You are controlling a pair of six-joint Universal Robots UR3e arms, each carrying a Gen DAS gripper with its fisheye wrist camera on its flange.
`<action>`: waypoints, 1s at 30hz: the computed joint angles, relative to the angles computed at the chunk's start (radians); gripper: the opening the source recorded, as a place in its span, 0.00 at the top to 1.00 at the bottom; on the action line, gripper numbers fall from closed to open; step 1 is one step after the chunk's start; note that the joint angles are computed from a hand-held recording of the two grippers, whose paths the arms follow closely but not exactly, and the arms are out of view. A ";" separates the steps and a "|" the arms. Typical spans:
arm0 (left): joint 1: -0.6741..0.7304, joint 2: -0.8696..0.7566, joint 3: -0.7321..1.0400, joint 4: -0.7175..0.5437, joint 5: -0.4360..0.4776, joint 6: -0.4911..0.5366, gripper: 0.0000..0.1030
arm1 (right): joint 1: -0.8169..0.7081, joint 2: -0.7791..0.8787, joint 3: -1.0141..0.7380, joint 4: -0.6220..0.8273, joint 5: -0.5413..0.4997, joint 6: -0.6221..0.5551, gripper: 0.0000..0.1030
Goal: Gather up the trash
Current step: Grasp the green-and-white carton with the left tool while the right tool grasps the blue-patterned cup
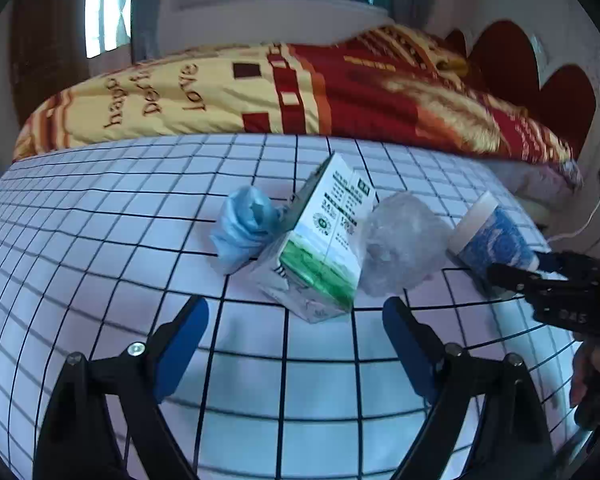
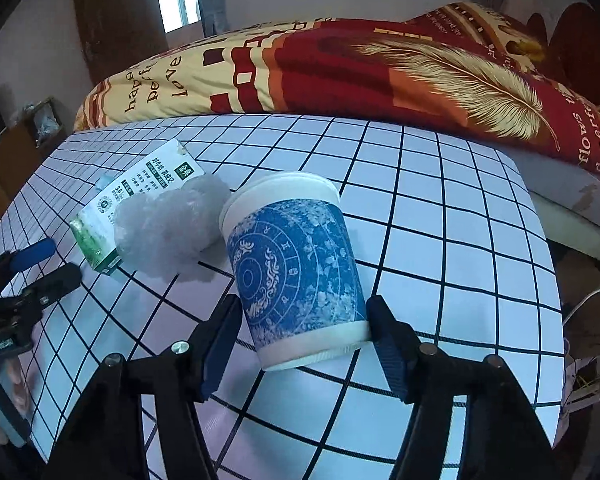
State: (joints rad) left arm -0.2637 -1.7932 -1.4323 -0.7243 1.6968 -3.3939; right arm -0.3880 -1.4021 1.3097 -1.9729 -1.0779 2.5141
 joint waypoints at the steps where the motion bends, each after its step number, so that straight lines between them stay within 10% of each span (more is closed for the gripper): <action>1: 0.004 -0.025 0.030 -0.016 -0.004 0.016 0.13 | 0.001 -0.002 0.006 -0.009 -0.001 -0.001 0.36; 4: 0.001 -0.078 0.091 -0.034 -0.010 0.061 0.14 | 0.003 0.001 0.012 -0.026 0.002 0.001 0.36; 8: 0.016 -0.062 0.083 -0.052 -0.171 0.110 0.39 | -0.001 0.012 0.003 -0.022 0.008 0.013 0.37; 15: -0.069 -0.097 0.135 -0.050 0.005 0.074 0.37 | -0.034 0.005 0.017 -0.032 0.028 0.022 0.37; 30: -0.087 -0.297 0.413 -0.192 0.059 0.074 0.37 | -0.002 0.105 -0.075 -0.019 0.009 0.086 0.38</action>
